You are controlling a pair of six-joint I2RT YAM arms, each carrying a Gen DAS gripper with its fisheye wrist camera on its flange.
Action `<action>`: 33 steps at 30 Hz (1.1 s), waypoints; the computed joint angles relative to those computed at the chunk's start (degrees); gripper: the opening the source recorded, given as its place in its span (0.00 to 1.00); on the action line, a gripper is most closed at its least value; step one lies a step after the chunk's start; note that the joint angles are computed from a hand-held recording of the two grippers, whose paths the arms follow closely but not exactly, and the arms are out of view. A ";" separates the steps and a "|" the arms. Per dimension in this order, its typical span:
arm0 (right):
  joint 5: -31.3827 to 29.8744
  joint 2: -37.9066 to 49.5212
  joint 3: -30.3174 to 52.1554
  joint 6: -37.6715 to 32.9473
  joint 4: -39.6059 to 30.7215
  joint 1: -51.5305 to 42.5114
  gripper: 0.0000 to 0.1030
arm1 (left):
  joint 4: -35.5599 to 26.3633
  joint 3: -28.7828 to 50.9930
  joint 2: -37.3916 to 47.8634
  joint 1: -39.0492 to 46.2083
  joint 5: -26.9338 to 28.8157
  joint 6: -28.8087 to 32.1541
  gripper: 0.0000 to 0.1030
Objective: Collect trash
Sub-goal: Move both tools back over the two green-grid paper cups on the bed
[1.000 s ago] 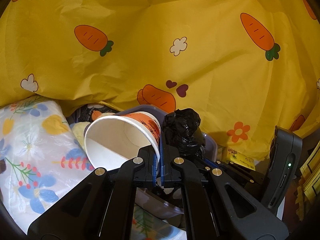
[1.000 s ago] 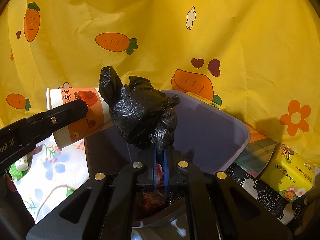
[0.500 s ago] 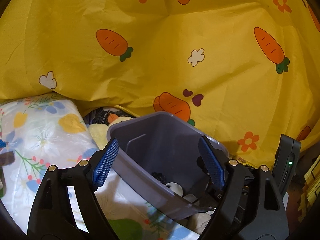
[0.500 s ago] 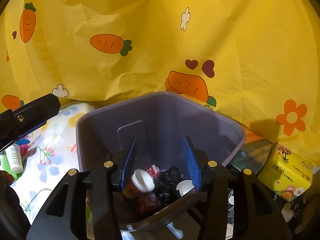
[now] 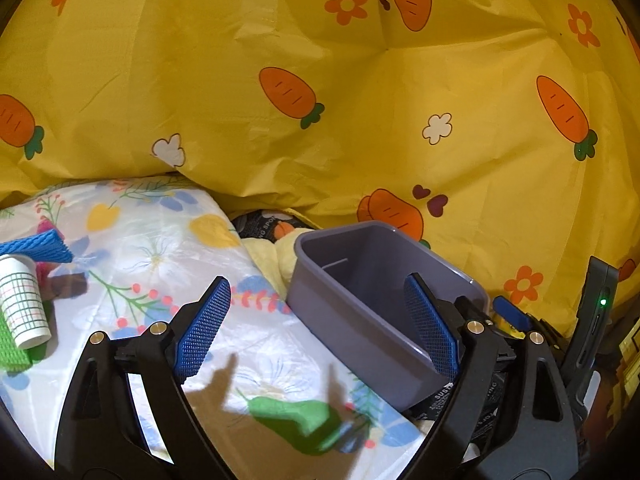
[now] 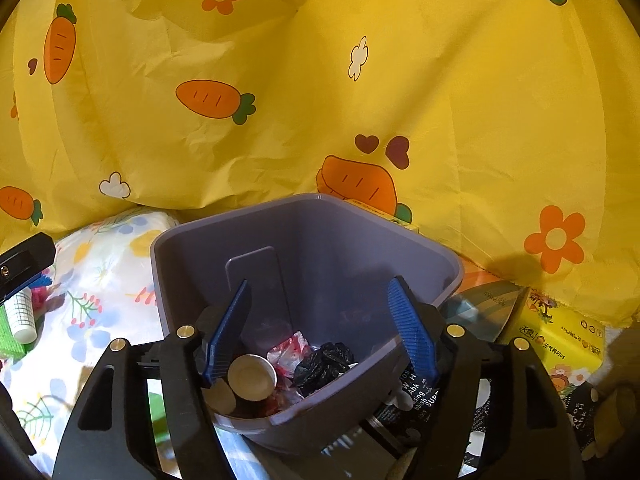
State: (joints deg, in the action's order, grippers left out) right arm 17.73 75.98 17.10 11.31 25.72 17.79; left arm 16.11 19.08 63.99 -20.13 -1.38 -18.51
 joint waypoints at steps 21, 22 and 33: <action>8.90 2.13 4.57 7.78 -3.94 30.66 0.71 | -34.18 -10.11 -36.17 62.69 26.69 25.26 0.85; 8.94 3.94 5.67 8.21 -3.90 32.33 0.71 | -34.06 -9.92 -34.78 66.73 28.86 27.43 0.85; 3.94 24.42 24.60 7.93 -6.85 43.24 0.71 | -19.43 -4.58 -10.48 97.27 36.64 39.70 0.85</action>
